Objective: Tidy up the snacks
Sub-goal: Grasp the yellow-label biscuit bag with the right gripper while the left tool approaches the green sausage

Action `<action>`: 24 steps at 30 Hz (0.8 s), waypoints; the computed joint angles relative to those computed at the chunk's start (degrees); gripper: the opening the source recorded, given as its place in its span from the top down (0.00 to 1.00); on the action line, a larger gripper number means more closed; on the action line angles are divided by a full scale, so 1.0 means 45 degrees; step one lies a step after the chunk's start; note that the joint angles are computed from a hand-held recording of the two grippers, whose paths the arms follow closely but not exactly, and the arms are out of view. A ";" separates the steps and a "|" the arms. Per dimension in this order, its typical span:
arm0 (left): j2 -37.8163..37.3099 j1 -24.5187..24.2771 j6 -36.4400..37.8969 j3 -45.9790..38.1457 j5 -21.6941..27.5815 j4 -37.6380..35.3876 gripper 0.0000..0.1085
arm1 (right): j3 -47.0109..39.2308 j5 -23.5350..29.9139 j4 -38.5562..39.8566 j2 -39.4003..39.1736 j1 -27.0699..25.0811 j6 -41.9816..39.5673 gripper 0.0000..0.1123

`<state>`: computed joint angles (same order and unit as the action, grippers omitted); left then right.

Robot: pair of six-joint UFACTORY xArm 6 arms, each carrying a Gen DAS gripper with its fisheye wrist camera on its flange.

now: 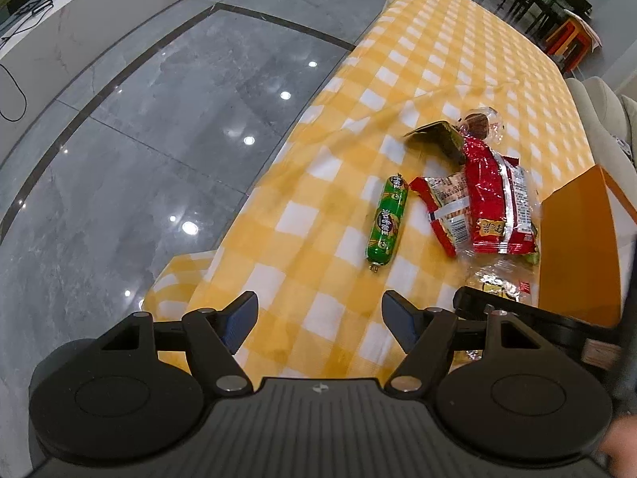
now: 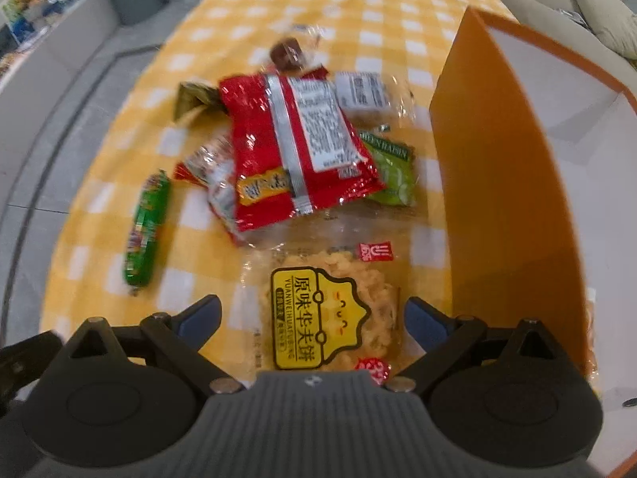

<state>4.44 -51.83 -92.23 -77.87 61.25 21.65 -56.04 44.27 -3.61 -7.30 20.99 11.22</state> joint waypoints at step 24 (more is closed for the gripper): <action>0.2276 0.1375 0.3235 -0.2286 -0.0867 -0.1490 0.27 | 0.2711 -0.2761 0.1817 -0.1346 -0.0557 -0.3550 0.34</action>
